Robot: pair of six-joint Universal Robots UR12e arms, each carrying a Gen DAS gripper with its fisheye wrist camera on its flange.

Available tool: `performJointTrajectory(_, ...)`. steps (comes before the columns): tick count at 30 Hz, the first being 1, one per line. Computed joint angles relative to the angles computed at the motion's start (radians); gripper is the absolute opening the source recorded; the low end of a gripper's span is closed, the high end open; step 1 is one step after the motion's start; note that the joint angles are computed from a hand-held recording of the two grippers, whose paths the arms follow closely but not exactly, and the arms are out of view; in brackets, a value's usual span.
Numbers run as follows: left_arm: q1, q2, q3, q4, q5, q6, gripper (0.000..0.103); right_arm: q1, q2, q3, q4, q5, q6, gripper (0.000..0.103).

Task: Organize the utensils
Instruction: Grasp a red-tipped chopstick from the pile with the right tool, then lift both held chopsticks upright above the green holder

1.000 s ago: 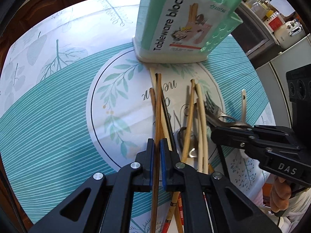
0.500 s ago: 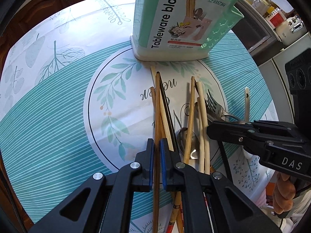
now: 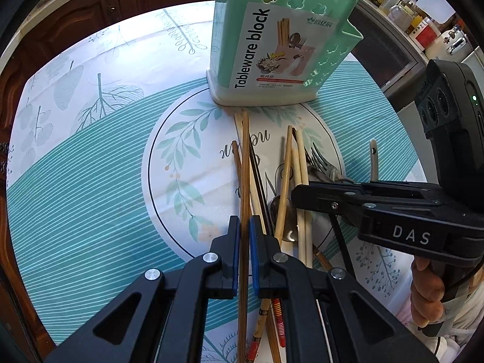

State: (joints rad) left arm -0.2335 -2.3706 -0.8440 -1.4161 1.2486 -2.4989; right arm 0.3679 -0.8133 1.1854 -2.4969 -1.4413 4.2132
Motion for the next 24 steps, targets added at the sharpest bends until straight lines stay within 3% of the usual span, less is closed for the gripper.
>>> performJointTrajectory(6,0.007,0.023,-0.027,0.027,-0.023,0.002,0.004,0.009,-0.006,0.000,-0.011,-0.023,-0.022,0.008)
performJointTrajectory(11,0.021,0.064,-0.070,0.070,-0.089,-0.002,0.004,0.026,-0.031,0.012,-0.031,-0.072,-0.064,0.006)
performJointTrajectory(18,0.041,0.158,-0.194,0.263,-0.186,-0.003,0.004,0.052,-0.084,0.042,-0.085,-0.160,-0.126,0.006)
performJointTrajectory(24,0.045,0.208,-0.262,0.386,-0.223,-0.012,0.004,0.073,-0.128,0.070,-0.131,-0.237,-0.154,0.006)
